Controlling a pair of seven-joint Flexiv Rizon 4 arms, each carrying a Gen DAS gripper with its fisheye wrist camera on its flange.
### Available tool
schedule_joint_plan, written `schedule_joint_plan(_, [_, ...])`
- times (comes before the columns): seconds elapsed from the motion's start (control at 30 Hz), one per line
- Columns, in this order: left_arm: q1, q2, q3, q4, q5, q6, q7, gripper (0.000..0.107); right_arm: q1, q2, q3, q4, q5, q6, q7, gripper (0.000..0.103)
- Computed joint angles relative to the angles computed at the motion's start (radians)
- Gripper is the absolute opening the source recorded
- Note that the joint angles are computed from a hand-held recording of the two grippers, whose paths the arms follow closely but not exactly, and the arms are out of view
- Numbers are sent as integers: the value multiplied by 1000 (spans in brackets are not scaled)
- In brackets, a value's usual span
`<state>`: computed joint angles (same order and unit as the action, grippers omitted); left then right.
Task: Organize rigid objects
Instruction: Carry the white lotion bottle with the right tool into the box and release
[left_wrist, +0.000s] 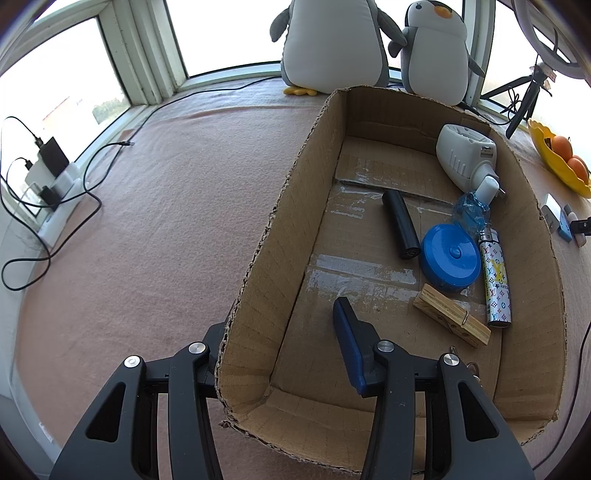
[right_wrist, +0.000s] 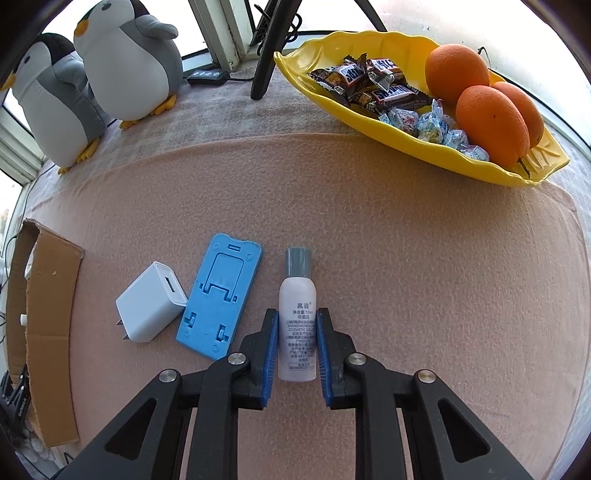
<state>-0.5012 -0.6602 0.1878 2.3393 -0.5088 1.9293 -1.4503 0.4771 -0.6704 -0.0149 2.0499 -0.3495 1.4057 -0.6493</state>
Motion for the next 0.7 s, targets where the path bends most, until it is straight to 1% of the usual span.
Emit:
schedule_joint_plan(0.23, [16,1,-11,6,12,10,-6,47,94,41,-91,81,-26,73,65,18])
schedule_joint_plan(0.43, [33,1,-25,9,23,19,-13,47,223,103,-202,159,-51,153,111,18])
schedule_joint_plan(0.53, [34,1,-26,9,24,19,-13,47,283,132,-239,178,-56,179,109,18])
schedule_joint_plan(0.6, [38,1,-30,9,27,23,-16,47,309,147,-246,180,-54,193,101,18])
schedule_joint_plan(0.7, [45,1,-36,11,31,27,-19,47,375,164,-282,180,-62,205,87,18])
